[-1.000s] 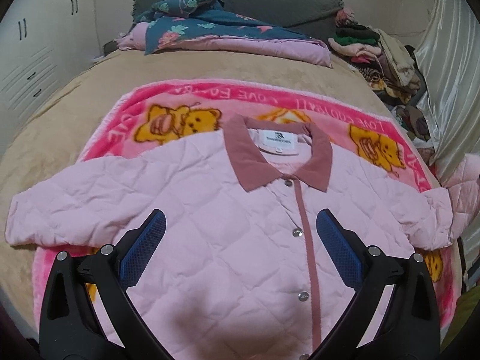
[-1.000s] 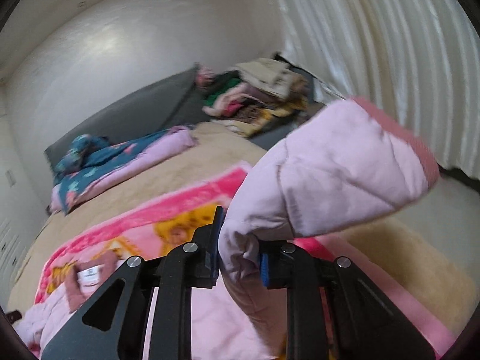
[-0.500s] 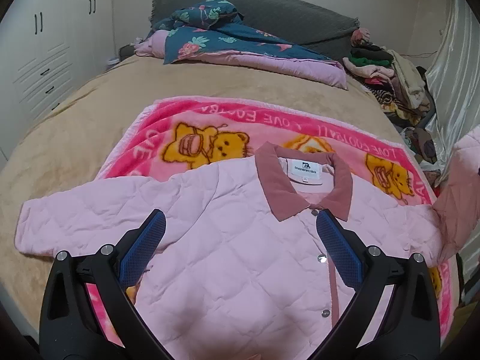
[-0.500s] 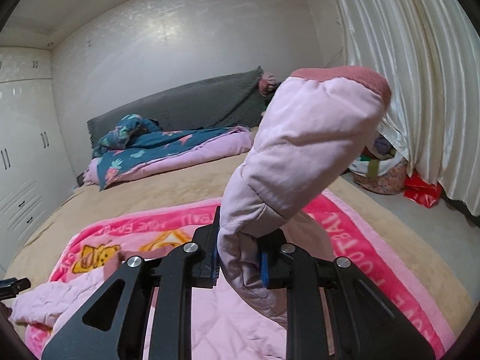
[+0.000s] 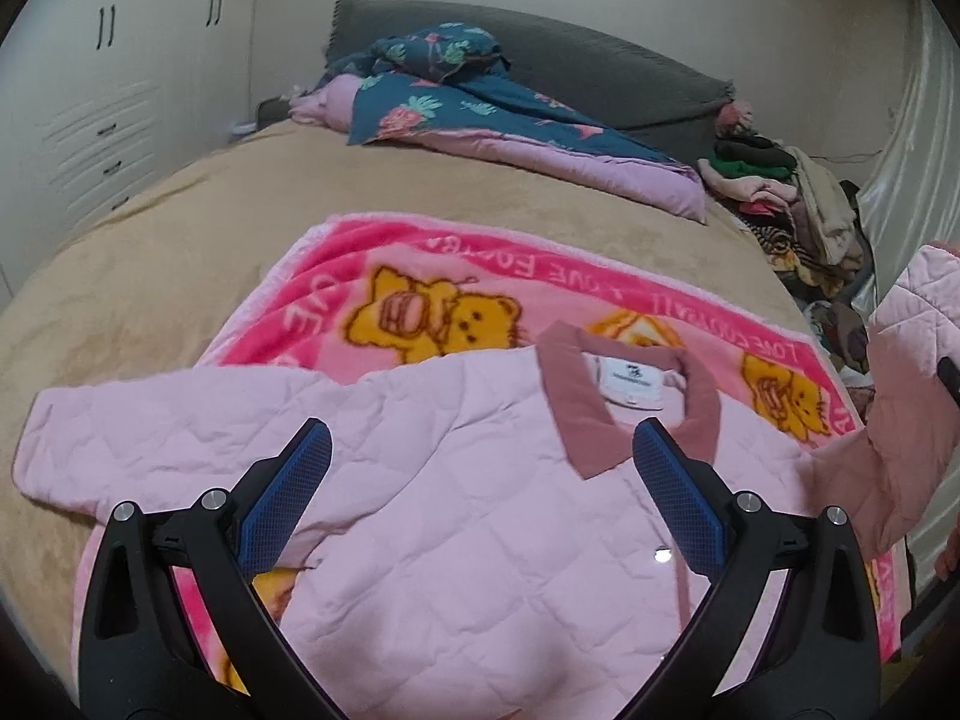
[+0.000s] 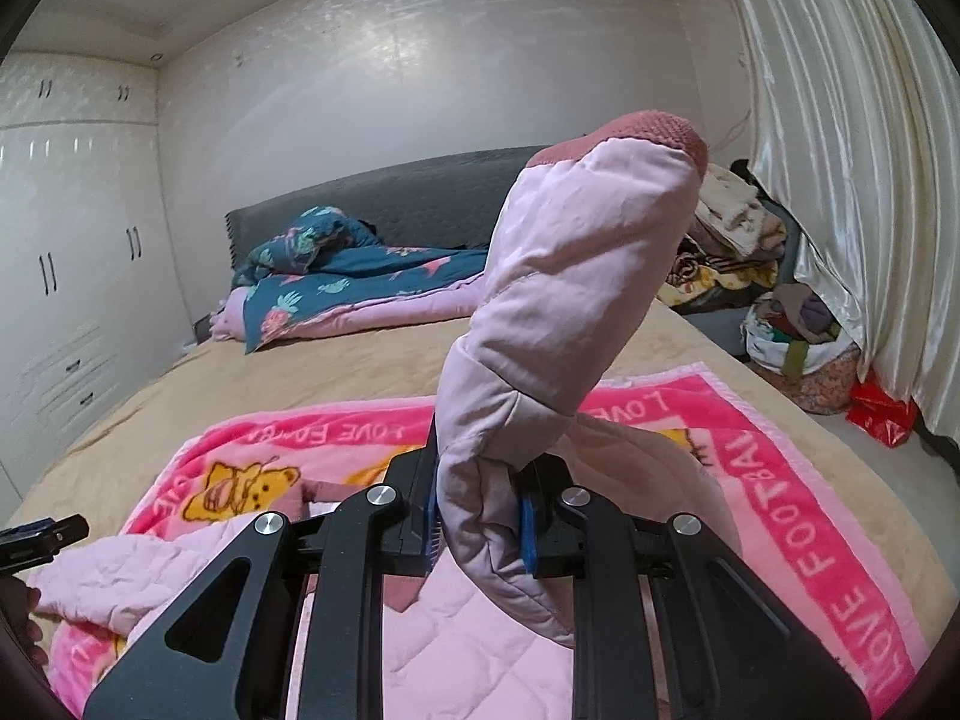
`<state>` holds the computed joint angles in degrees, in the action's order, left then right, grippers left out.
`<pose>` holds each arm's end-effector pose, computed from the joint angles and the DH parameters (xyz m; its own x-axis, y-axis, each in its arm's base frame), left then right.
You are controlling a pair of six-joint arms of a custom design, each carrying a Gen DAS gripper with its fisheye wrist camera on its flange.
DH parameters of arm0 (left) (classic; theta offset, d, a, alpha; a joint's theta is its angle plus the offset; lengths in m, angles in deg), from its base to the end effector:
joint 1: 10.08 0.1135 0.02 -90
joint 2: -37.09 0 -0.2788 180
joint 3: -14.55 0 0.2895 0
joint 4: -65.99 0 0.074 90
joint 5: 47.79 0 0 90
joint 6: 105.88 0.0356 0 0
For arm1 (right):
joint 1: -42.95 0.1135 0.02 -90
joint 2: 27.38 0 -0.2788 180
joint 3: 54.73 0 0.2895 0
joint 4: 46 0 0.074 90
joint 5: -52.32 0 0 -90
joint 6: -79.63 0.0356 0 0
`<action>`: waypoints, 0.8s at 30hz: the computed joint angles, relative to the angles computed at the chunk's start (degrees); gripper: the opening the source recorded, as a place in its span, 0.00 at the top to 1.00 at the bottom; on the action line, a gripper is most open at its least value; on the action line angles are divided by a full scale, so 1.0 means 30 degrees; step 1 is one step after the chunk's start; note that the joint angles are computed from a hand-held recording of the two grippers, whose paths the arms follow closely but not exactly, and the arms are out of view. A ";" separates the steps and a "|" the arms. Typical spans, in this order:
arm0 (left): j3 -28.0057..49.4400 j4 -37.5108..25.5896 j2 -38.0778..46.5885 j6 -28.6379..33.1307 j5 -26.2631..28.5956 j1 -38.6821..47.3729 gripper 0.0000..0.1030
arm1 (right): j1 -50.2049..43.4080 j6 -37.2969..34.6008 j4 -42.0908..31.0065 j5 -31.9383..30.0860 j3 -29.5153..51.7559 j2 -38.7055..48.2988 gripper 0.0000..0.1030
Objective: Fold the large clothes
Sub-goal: 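Lift the sleeve with the right tool and fold it across the jacket front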
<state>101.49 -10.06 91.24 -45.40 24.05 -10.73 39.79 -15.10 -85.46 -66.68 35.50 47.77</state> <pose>0.1787 0.0091 0.4224 -0.4898 -0.4627 -0.7390 -0.5258 0.8329 -0.1730 0.3243 -0.0006 0.4149 -0.3784 -0.0513 -0.9242 -0.4253 0.8965 0.1243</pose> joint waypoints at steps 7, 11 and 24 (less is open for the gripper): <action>-0.1788 0.0613 -0.0684 0.1153 0.3107 0.3876 0.09 | 0.1818 0.0060 0.0526 0.1260 -0.0973 -0.0412 0.82; -0.2432 0.1123 -0.1237 0.1777 0.4998 0.5380 0.09 | 0.2926 0.0070 0.0984 0.1912 -0.1678 -0.0819 0.82; -0.4267 0.1906 -0.2169 0.2017 1.0654 0.8688 0.09 | 0.5715 0.0399 0.2501 0.3118 -0.4000 -0.1799 0.82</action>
